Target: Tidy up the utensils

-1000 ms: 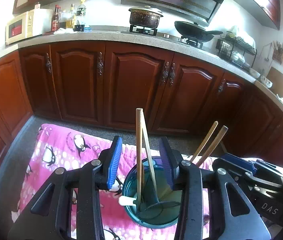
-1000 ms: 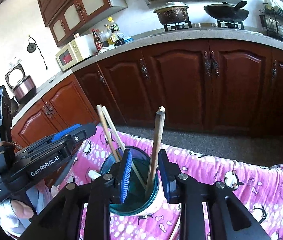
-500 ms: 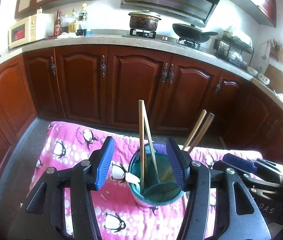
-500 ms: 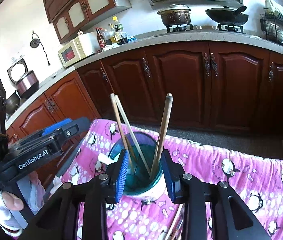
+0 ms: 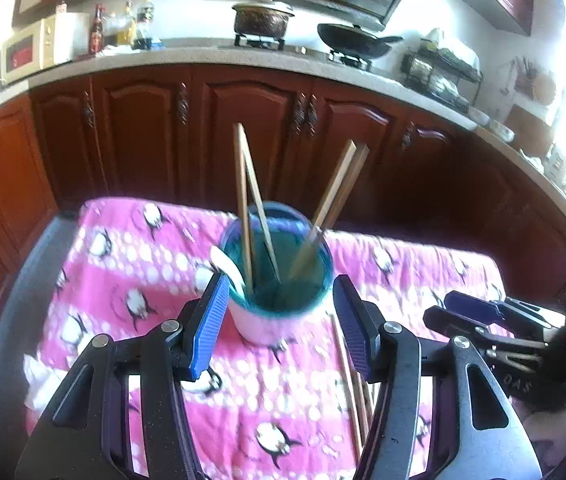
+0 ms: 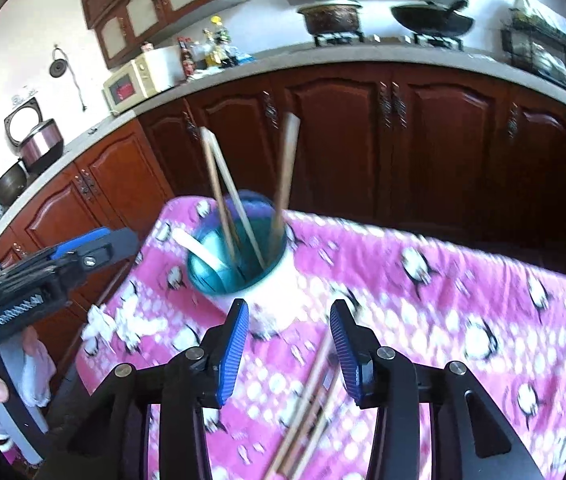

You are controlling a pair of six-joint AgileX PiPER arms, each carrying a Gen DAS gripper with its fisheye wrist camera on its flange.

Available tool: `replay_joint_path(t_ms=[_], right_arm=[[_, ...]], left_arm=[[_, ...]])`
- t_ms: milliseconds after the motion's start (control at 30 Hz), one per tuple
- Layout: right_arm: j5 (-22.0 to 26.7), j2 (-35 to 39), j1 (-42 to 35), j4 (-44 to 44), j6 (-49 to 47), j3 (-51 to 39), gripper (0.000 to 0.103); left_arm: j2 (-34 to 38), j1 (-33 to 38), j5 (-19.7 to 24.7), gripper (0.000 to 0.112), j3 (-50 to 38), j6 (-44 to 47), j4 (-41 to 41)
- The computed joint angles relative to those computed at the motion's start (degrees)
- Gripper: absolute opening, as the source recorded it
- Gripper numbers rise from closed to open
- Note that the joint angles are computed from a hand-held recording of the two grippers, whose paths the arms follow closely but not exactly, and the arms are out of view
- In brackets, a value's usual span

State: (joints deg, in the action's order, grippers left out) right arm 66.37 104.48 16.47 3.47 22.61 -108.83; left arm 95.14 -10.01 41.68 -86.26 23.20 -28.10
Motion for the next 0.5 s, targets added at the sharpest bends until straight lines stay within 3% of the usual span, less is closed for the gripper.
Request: replay_joint_path(t_ms=[300,500], right_arm=[[-8.49,-10.45,-4.54,4.70,2.06,27.46,0.041],[-13.32,-10.31,-6.53,8.56,-0.14,34.11,0.041]], left_arm=[[-0.55,-2.94,-0.46,0.054,9.92,2.74,-2.33],[3.01,-7.10,-2.15,0.054,13.26,3.21,-2.02]])
